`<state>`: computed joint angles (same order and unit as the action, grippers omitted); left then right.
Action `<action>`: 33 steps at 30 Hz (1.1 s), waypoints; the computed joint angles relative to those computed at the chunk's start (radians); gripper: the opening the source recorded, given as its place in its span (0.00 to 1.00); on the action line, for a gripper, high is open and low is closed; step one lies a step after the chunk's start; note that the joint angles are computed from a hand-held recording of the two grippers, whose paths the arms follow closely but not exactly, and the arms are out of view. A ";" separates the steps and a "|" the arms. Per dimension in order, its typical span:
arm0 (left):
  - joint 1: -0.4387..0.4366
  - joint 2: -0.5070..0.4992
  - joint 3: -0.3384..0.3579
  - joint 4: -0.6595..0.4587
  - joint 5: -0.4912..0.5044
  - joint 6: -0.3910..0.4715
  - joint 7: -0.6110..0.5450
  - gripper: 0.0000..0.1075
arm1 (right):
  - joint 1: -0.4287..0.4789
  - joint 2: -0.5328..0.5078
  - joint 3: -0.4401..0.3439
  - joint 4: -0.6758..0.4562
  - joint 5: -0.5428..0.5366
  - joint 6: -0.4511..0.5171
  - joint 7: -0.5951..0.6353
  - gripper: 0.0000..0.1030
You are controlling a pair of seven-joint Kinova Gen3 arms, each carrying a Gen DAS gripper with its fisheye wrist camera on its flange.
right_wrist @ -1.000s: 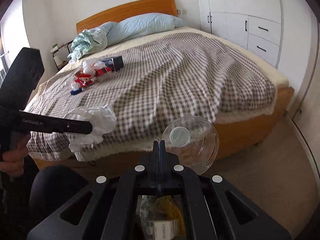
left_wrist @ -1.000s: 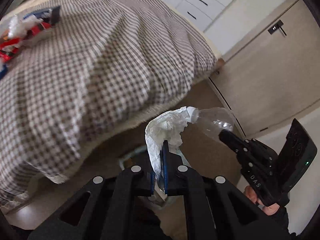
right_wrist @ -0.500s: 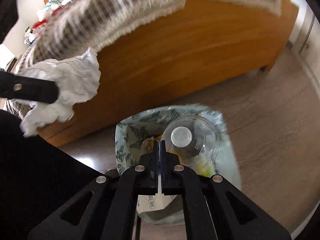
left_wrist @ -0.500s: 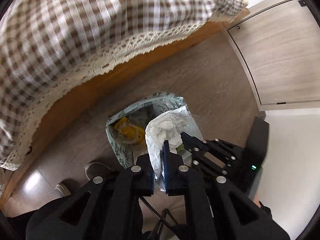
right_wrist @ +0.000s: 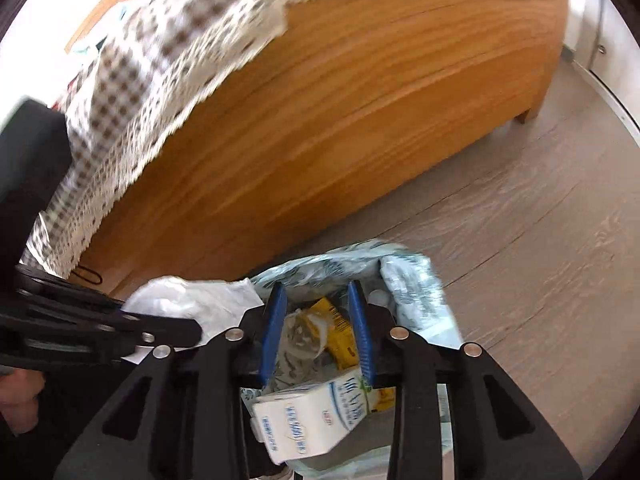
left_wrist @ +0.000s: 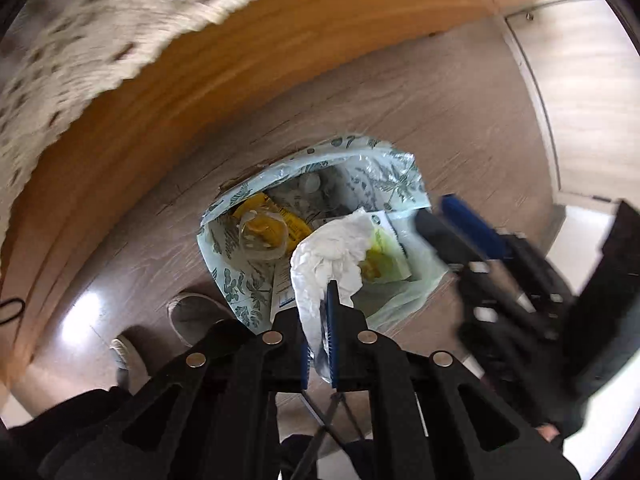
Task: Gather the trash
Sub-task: 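Carry the tissue and lid down to the floor trash bag and open both tools inside, then move both open tools back up to the trash on the bed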
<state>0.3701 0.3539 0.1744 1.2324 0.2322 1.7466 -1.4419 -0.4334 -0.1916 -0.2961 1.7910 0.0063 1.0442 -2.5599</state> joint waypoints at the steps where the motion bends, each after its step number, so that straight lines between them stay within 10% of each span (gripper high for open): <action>1: 0.014 0.014 0.004 -0.012 -0.015 0.005 0.005 0.04 | 0.005 -0.014 -0.002 0.001 0.007 0.009 -0.015 0.31; 5: 0.062 0.068 0.017 -0.051 -0.041 0.013 0.002 0.11 | 0.027 -0.064 -0.021 -0.002 0.030 0.046 -0.062 0.31; 9: 0.115 0.097 0.003 -0.058 -0.088 0.005 0.026 0.59 | 0.039 -0.071 -0.065 -0.037 0.068 0.112 -0.101 0.31; 33: 0.026 -0.049 0.008 0.023 0.001 -0.046 0.000 0.64 | -0.038 -0.007 -0.098 -0.183 0.111 0.365 -0.103 0.32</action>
<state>0.3962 0.3049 0.1821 1.2553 0.2337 1.7002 -1.4416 -0.4711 -0.1981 -0.3942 1.6077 0.1173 1.4090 -2.6628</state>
